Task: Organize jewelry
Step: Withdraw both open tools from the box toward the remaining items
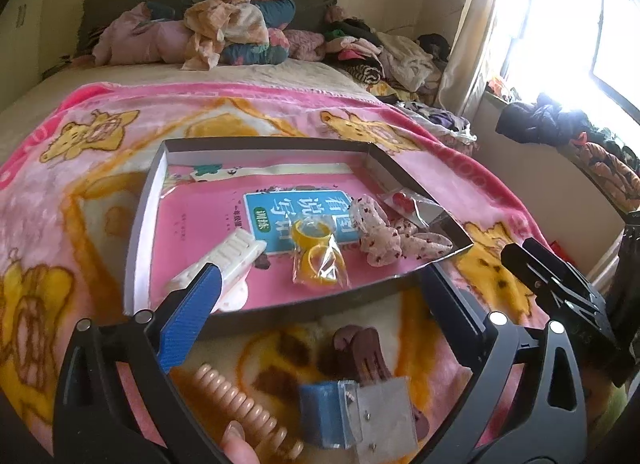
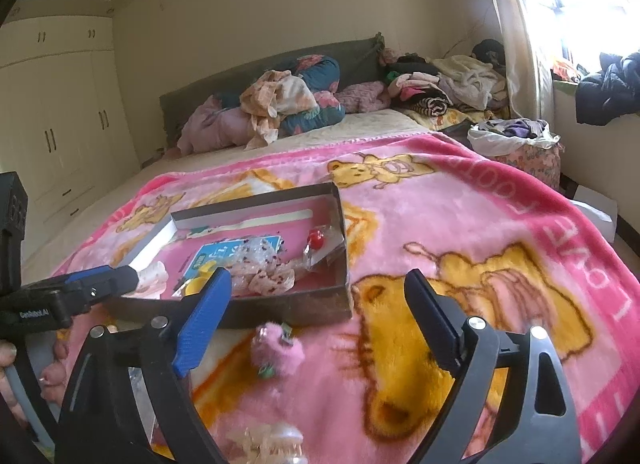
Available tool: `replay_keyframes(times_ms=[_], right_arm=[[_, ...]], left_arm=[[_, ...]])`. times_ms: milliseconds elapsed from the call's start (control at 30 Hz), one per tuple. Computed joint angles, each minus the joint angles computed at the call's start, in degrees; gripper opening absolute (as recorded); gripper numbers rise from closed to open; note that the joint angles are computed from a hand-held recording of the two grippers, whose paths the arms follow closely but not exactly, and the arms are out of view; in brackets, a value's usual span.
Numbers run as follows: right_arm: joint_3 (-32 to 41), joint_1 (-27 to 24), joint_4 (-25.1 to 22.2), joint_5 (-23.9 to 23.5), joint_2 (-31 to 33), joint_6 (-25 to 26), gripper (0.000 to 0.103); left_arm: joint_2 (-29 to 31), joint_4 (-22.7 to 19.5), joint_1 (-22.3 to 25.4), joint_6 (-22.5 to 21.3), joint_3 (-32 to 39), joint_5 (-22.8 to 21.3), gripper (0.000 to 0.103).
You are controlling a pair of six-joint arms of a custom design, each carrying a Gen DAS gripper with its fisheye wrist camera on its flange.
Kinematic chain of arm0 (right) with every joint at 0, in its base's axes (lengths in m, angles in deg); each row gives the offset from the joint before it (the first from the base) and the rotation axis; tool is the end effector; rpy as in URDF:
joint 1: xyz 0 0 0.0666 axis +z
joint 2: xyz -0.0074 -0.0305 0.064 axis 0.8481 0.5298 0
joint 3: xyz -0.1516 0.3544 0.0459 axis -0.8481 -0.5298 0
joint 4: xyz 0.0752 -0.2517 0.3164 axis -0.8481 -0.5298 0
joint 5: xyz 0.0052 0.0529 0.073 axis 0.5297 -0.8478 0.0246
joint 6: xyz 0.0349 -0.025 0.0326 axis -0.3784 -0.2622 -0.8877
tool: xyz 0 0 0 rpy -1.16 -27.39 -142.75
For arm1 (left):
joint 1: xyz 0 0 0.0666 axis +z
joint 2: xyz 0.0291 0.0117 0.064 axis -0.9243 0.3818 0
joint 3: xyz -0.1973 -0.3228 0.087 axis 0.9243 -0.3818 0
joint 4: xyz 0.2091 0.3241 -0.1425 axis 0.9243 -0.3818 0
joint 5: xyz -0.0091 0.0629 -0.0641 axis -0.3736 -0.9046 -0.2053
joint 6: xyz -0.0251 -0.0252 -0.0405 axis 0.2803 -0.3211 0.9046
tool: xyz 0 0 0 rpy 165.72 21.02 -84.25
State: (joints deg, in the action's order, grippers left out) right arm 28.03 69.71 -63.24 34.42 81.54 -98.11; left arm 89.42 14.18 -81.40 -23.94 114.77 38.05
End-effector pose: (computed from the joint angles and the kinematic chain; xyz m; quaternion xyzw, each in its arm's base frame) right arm 0.5053 0.0998 0.4516 0.0456 0.8428 0.0654 0.5323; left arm 0.5738 -0.1517 0.4711 0.1309 0.8851 -0.1895 0.4044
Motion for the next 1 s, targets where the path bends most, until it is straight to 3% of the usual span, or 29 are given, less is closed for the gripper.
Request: replay_keyframes(times_ms=[1000], right_arm=[[-2.3,7.7,-4.1,1.5,-2.2,4.7,0.086]], left_arm=[[-6.8,2.1,5.5,-0.7,-8.9,0.9,0.091]])
